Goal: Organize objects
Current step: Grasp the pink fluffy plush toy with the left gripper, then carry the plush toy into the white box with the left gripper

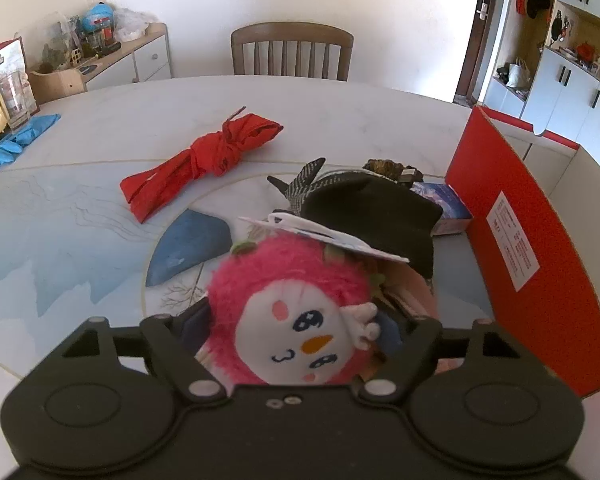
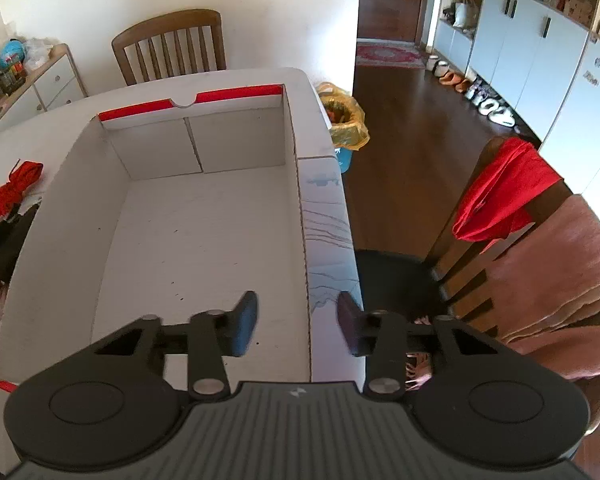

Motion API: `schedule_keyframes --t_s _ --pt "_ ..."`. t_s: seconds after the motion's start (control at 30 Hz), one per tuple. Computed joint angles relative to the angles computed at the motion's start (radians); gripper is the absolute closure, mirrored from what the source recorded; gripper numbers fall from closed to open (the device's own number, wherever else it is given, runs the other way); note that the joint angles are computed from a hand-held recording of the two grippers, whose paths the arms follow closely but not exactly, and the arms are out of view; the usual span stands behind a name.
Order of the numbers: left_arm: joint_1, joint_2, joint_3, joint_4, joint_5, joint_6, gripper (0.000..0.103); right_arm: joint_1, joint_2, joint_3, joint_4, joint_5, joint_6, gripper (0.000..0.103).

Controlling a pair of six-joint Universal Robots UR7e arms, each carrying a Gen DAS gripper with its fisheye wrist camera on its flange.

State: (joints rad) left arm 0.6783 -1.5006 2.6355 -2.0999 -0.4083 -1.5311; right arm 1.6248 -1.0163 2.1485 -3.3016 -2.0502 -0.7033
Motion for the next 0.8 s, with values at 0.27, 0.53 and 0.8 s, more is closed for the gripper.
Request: schedule_keyframes --t_s 0.27,0.53,0.8 --pt "-0.024 -0.003 -0.018 0.110 0.001 -0.099 0.032 0.000 0.003 -0.006 0.004 -0.012 -0.021 0.087" --pt "-0.066 -0.015 -0.036 0.218 -0.023 -0.174 0.035 -0.001 0.011 -0.003 -0.019 -0.014 -0.057 0.101" --pt "-0.158 -0.047 -0.083 0.413 -0.081 -0.287 0.035 -0.003 0.003 -0.001 -0.008 -0.005 -0.067 0.101"
